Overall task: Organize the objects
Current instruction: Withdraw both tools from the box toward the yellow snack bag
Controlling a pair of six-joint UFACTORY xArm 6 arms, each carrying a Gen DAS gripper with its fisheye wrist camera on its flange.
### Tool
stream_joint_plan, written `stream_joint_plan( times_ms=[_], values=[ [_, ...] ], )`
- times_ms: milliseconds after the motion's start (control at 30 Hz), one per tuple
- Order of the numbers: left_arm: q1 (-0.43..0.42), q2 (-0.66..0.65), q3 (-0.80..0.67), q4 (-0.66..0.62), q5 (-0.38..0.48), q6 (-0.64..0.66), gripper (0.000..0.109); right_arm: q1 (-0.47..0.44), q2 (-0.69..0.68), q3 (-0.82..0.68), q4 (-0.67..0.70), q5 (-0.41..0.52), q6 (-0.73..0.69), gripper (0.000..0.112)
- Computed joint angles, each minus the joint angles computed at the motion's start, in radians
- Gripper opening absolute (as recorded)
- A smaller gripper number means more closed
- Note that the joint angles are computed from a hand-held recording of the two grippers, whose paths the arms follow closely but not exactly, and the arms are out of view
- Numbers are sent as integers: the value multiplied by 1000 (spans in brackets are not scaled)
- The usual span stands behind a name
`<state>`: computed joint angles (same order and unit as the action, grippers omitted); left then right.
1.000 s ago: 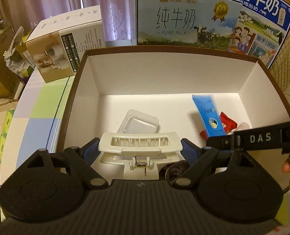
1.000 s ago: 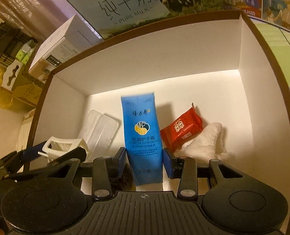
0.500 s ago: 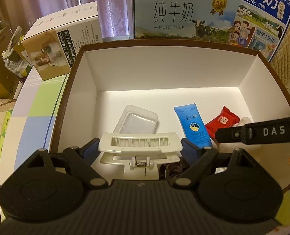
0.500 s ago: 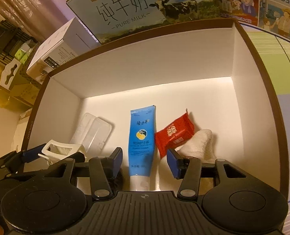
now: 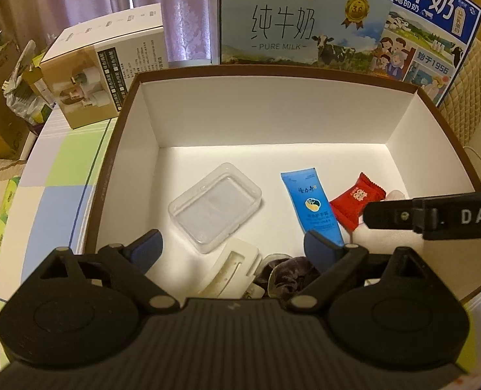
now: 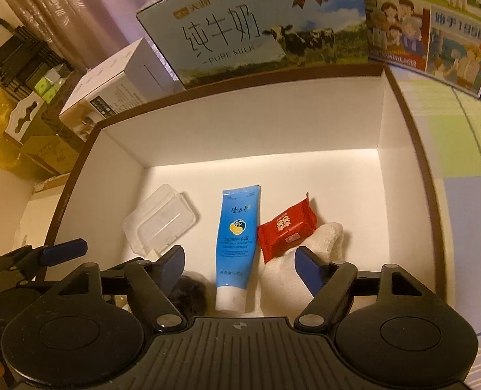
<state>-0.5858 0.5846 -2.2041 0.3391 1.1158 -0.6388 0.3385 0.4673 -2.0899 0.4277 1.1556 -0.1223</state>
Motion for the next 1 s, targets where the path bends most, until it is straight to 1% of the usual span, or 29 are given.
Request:
stream_joint_plan(
  times_ms=[367, 700, 1000],
  values=[
    [-23, -98, 109, 38, -38, -60, 92, -17, -127, 148, 16, -67, -35, 74],
    [-59, -236, 253, 104, -77, -163, 92, -43, -286, 324, 62, -163, -86, 75],
    [-95, -355, 375, 169, -87, -257, 92, -70, -425, 470, 130, -218, -170, 75]
  ],
)
